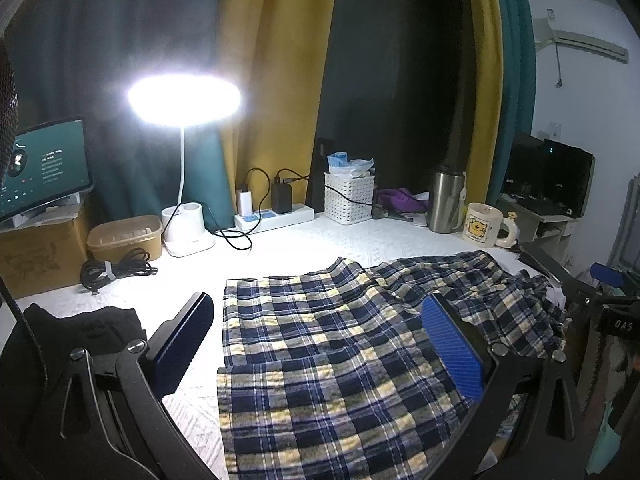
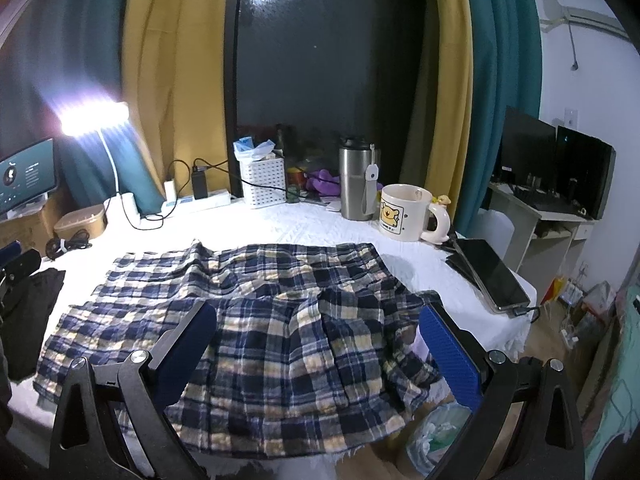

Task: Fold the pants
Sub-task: 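Move both tools toward the waistband of the plaid pants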

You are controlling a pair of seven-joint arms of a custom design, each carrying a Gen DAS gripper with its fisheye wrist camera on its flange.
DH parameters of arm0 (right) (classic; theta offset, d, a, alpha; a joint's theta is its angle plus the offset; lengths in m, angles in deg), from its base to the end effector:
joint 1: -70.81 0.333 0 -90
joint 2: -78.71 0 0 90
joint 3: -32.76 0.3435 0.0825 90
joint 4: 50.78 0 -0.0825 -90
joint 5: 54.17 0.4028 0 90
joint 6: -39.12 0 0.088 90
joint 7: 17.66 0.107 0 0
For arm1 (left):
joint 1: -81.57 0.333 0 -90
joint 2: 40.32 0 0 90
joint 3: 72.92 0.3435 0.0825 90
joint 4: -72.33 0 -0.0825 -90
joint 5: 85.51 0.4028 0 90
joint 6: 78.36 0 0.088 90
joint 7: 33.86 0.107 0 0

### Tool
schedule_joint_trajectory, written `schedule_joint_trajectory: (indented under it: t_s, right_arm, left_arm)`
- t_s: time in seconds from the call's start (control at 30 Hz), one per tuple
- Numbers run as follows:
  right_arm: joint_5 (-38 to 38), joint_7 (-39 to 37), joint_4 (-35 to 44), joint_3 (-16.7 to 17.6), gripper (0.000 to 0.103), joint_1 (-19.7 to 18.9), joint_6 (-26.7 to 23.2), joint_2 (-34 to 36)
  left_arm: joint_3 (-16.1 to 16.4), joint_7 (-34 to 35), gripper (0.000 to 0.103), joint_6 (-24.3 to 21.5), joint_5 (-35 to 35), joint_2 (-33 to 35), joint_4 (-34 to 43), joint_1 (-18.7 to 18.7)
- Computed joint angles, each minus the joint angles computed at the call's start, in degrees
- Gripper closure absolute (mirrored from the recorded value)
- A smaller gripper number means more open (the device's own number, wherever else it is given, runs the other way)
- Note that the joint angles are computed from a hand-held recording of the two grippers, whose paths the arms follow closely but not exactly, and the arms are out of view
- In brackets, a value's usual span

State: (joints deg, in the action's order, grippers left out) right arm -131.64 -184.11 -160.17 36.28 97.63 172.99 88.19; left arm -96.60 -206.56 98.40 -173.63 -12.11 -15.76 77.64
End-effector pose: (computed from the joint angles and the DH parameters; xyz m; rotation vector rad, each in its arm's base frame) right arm 0.5693 0.3127 0.4665 -1.2836 1.9108 -1.1380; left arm 0.7061 -0.2126 0.4532 -1.1535 1.9677 -1.3500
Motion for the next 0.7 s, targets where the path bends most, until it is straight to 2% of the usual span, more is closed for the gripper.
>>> schedule_joint_trajectory:
  t_s: [0.27,0.7]
  right_arm:
    - [2.35,-3.74,3.27,-1.50,0.001,-1.28,1.99,2.29]
    - [7.44,-10.60,10.25,-5.31,0.001,-2.67,6.23,7.46]
  left_arm:
    - [4.04,-20.03,0.000,-0.56,19.07,3.94,3.76,-3.50]
    - [14.62,-47.58,0.000,-5.43,43.16,12.34,15.36,-10.90]
